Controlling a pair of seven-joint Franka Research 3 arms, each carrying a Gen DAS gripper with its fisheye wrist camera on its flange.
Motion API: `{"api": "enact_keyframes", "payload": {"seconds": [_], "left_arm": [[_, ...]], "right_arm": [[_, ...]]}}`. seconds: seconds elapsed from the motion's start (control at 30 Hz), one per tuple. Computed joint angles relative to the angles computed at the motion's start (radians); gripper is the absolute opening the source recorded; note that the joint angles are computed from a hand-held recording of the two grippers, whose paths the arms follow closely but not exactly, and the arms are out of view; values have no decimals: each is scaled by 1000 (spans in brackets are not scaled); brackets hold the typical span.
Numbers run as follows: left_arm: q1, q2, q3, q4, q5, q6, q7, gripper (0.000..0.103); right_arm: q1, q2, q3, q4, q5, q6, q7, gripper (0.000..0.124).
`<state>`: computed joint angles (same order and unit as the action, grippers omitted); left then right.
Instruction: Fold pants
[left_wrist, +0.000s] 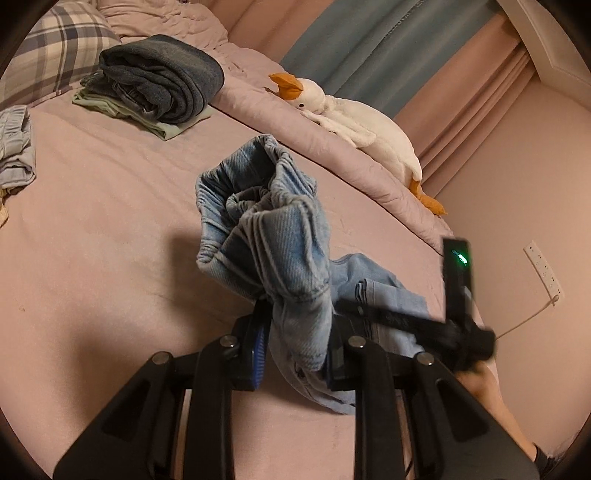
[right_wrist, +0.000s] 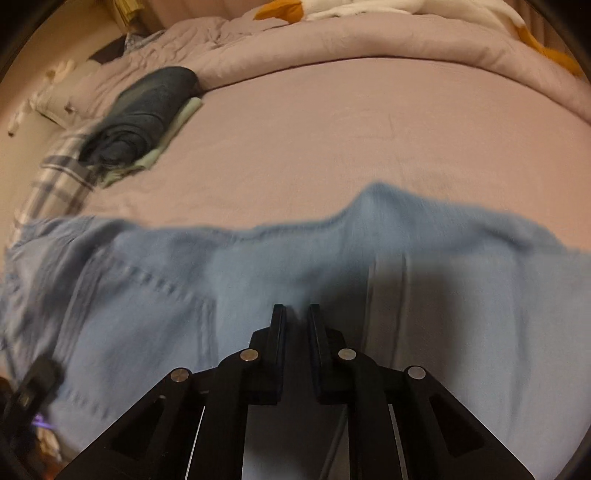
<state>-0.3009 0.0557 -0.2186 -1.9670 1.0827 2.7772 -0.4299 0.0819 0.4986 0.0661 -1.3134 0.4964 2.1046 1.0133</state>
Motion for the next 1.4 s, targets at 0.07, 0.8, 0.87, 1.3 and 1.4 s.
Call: {"api": "enact_keyframes", "payload": {"seconds": [0.07,0.8,0.87,1.3,1.4], "left_arm": [[-3,3,-3,8,-6,-10,19,23],[-99,136,-12,249,-135,-161,389,23],[-119,172,-5,299,-147,-171,444,23],[-178,403,22,568,-392,-166,819,42],[-185,456,19,621,-473,-169,906,42]], "right_arm": [[-25,-66,8,-95,32,-17,-51,14],[-127,-325,-107,-447,365,-140,-218,16],[-144,-284,-111,-410,390,-161,-146,17],[-309,-192,-83,-424,837,-334,-4,48],[-338,-178,-76,-443,920,-390,29,52]]}}
